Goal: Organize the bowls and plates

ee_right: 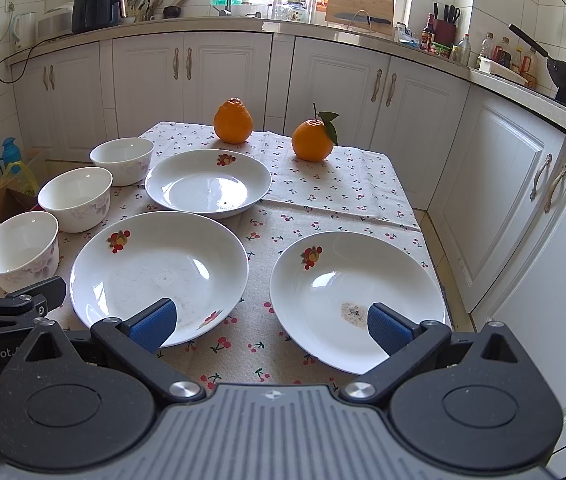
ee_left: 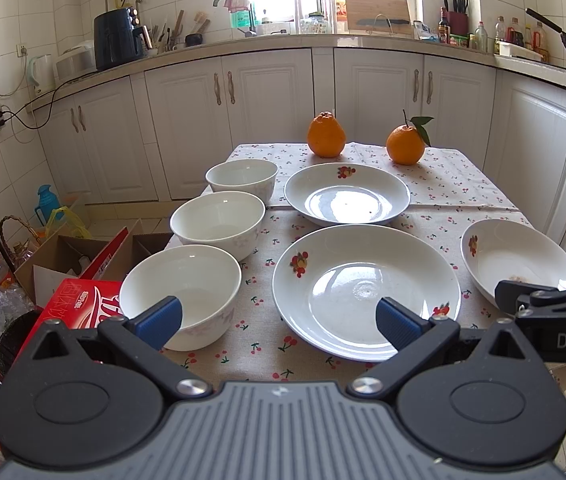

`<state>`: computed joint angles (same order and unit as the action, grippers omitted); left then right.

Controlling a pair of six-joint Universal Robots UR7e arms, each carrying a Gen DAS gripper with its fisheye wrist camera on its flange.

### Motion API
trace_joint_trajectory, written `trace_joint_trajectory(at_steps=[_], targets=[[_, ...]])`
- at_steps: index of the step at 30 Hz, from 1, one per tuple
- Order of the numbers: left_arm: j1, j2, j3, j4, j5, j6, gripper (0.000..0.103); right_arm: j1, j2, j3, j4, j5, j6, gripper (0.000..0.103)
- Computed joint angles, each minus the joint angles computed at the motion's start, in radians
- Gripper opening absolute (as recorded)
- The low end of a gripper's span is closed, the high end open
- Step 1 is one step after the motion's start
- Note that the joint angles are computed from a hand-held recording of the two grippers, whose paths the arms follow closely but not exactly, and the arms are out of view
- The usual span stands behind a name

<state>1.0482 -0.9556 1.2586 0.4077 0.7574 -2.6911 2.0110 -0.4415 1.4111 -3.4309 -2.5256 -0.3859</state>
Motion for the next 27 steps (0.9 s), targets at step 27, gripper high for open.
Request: trace_joint_trajectory(at_steps=[27], targets=[[0.027, 0.047, -0.107, 0.036, 0.102, 0.087, 0.102, -0.051, -0.067, 0.076, -0.106, 0.083, -0.073, 0.103]])
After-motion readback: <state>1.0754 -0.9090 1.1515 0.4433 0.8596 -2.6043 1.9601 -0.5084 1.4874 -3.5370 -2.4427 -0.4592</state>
